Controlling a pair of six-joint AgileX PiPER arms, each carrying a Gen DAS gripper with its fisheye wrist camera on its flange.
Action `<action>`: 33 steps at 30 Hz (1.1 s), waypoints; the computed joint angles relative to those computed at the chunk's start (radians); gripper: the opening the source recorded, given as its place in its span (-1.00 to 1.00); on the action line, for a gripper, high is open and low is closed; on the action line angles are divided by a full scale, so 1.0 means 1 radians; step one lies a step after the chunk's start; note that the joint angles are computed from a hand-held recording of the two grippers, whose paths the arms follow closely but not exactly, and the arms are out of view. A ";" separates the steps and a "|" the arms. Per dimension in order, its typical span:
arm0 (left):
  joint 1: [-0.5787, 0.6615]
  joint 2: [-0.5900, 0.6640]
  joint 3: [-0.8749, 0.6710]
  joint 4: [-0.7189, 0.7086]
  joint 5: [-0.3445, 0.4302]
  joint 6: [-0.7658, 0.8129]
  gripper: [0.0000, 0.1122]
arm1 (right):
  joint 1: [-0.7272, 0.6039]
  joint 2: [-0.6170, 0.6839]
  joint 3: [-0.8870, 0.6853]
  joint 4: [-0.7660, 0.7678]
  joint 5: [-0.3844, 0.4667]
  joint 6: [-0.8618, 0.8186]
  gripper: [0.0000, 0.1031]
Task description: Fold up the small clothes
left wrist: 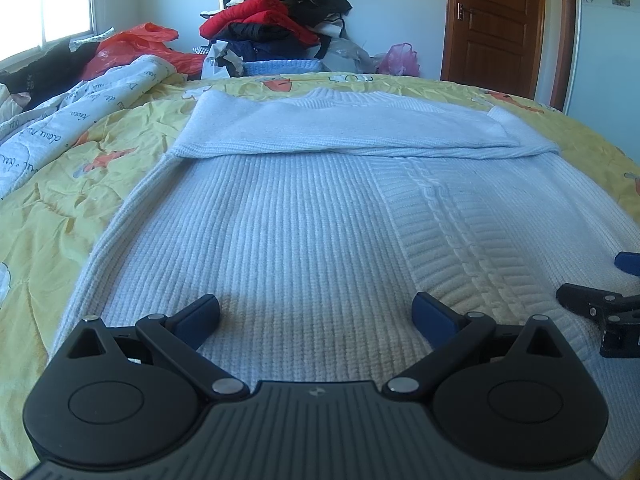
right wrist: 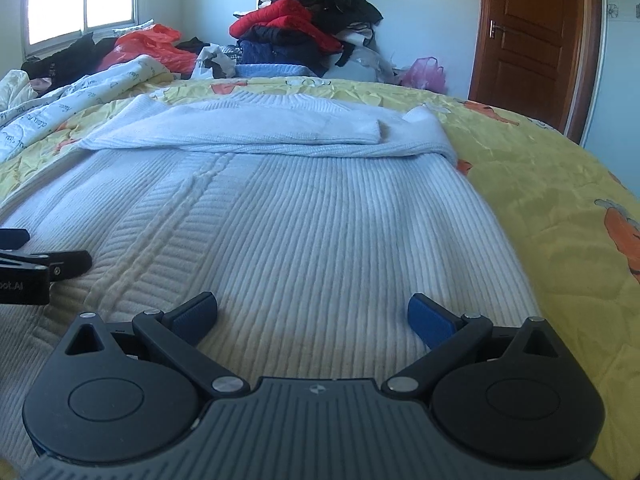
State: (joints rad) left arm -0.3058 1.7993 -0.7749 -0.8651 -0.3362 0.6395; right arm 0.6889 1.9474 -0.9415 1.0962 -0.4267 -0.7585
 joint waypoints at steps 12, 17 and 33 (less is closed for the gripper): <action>-0.009 -0.033 0.033 -0.031 -0.006 0.055 0.84 | 0.027 -0.052 0.065 0.021 -0.002 -0.015 0.97; -0.008 -0.036 0.036 -0.028 -0.006 0.054 0.84 | 0.015 -0.081 0.097 -0.023 0.026 0.000 0.97; -0.011 -0.053 0.063 -0.020 -0.013 0.050 0.84 | 0.032 -0.096 0.129 -0.043 0.002 0.031 0.97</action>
State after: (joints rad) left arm -0.3164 1.7465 -0.7123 -0.8855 -0.3494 0.6892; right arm 0.7206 1.8513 -0.8129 1.0536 -0.4249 -0.7275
